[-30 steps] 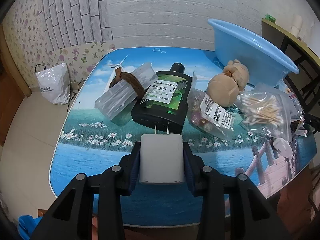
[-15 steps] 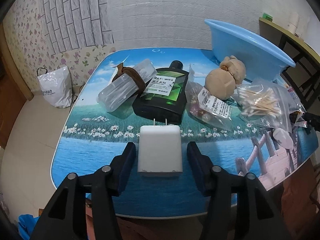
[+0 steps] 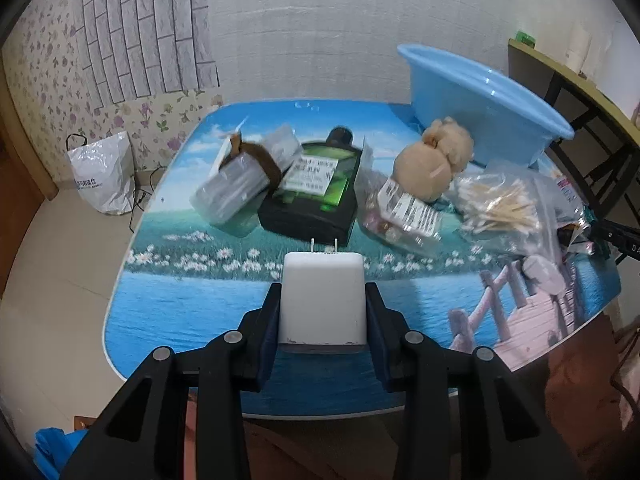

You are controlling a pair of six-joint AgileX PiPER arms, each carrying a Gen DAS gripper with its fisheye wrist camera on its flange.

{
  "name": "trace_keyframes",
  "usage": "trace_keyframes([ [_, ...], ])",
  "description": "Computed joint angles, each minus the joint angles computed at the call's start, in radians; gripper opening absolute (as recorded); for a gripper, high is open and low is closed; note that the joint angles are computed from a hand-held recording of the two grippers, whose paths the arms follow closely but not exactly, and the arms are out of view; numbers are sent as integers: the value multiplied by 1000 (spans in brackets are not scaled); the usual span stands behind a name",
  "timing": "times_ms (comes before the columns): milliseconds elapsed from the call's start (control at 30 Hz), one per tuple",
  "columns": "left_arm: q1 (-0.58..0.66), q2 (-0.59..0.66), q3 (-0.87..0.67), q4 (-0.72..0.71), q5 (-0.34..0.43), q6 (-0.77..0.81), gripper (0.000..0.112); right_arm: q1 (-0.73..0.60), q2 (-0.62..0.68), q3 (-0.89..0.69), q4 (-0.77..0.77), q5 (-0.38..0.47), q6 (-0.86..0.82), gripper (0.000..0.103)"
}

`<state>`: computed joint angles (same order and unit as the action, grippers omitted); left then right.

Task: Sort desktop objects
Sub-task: 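Release the charger from the left tool into the basin while the right tool drops the packet there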

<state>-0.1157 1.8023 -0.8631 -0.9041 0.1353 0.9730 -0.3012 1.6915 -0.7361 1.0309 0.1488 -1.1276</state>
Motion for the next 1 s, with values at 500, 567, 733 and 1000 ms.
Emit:
trace_keyframes([
  [500, -80, -74, -184, 102, 128, -118, 37, 24, -119, -90, -35, 143, 40, 44],
  [567, -105, -53, -231, 141, 141, -154, 37, 42, -120, -114, -38, 148, 43, 44],
  [733, -135, 0, -347, 185, 170, -193, 37, 64, -97, -185, -59, 165, 65, 44],
  [1000, -205, 161, -592, 294, 221, -304, 37, 88, -14, -294, -79, 187, 79, 44],
])
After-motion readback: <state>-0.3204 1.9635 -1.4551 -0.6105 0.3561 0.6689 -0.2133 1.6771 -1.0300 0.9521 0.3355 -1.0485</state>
